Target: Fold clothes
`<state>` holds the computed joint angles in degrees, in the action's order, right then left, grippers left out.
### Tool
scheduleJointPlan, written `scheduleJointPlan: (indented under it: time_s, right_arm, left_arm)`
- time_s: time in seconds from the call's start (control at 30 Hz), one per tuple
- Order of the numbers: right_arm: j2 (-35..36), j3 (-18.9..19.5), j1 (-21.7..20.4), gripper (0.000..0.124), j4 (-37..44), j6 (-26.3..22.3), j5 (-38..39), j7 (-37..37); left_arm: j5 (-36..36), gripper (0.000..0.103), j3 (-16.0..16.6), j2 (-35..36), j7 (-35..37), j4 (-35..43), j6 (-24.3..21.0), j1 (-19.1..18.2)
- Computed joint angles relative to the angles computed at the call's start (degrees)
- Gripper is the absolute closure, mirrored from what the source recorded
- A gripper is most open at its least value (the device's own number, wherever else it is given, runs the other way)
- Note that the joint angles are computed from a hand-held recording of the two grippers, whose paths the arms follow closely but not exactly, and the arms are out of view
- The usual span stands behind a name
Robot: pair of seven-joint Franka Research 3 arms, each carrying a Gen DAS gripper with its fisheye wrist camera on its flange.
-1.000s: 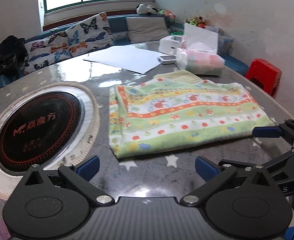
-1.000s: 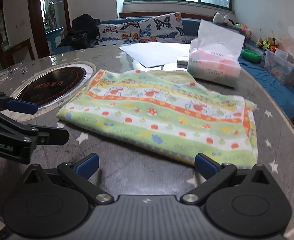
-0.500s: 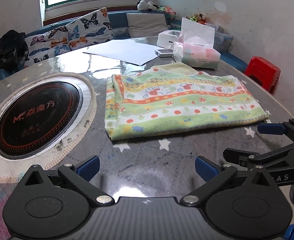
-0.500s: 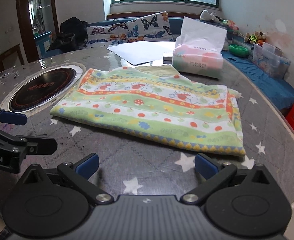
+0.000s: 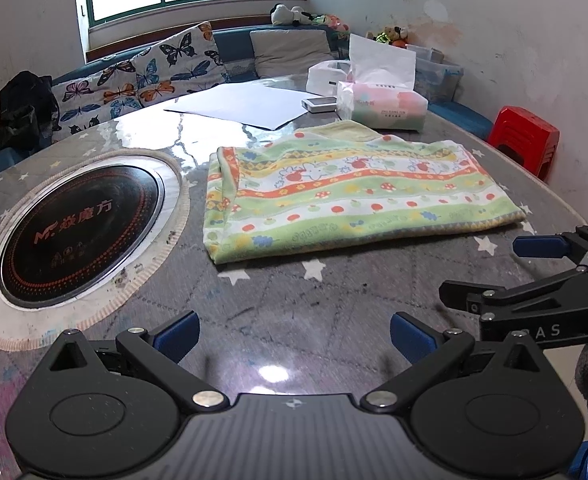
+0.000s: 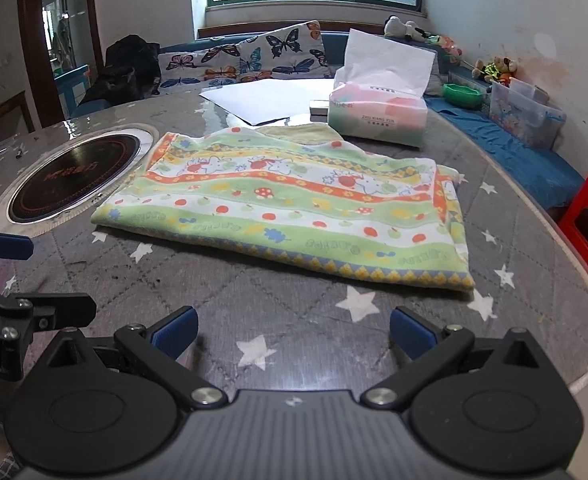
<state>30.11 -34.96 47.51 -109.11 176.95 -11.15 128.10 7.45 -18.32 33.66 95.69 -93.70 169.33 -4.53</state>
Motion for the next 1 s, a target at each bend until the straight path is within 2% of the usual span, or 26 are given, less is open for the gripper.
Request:
scheduleJointPlan:
  time_s: [0.4,1.0]
  right_arm:
    - [-0.83,-2.68,3.22,0.021,-2.38,1.62,0.92,0.7]
    - [-1.79,-5.48,7.11,0.021,-6.4,3.71,8.77,-3.83]
  left_arm:
    - [0.87,0.0,0.28,-2.53,-1.4,-4.12,1.96,-0.11]
    - [2.86,0.0,1.46,-4.03,-3.79,-6.18,2.29,-1.63]
